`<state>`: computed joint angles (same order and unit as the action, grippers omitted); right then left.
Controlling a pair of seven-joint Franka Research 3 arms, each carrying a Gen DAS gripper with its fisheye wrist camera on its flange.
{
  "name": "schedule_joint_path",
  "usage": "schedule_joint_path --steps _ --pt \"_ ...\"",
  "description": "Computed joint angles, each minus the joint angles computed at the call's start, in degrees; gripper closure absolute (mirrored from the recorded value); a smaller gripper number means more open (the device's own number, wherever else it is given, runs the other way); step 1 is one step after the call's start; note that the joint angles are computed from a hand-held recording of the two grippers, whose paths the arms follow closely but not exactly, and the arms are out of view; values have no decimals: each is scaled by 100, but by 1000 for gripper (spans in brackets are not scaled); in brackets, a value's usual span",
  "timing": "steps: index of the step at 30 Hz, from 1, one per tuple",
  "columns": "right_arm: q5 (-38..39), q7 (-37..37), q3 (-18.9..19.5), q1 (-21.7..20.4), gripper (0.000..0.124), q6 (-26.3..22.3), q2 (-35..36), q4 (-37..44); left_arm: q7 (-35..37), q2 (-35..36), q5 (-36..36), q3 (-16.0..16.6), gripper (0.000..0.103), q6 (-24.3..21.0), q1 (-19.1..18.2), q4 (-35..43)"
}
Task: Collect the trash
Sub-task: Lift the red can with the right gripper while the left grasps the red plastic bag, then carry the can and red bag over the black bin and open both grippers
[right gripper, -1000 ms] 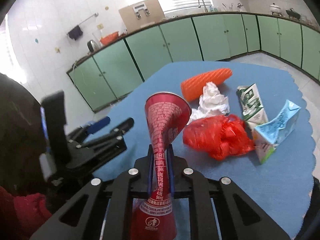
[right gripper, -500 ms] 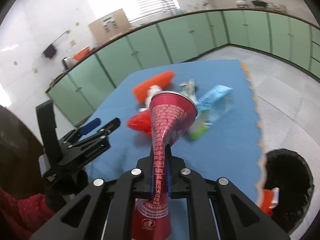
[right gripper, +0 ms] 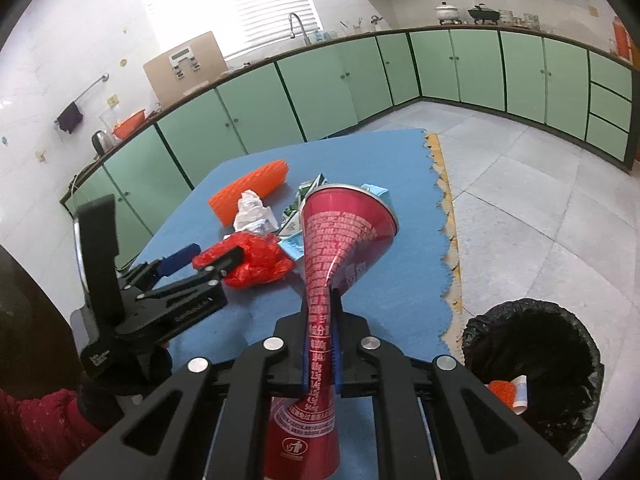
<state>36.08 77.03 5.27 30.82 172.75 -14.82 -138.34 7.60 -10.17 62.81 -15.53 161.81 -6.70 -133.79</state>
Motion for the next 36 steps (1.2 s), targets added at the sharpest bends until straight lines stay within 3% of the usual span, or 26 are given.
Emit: schedule_joint_path --steps 1,4,7,12,21,28,36 --pt "87 -64 -56 54 116 19 -10 -22 105 52 -132 19 55 22 -31 13" --pt "179 -144 -95 79 116 65 -21 -49 320 128 -452 76 83 178 -75 -20" --pt "164 -139 -85 53 116 100 -75 -109 79 2 -244 -13 93 63 -46 -94" --pt "139 -59 -58 32 116 202 -214 -219 -243 -537 -191 -83 96 97 33 -459" --pt "-480 663 137 -356 116 284 -650 -560 -119 -1247 -395 -433 96 204 201 -651" --pt "-999 1246 270 -841 116 328 -1201 -1036 -98 -881 -198 -783 96 356 220 -159" --pt "-1665 1855 401 -1702 116 59 -1901 -1549 -161 157 324 -829 96 425 -300 797"
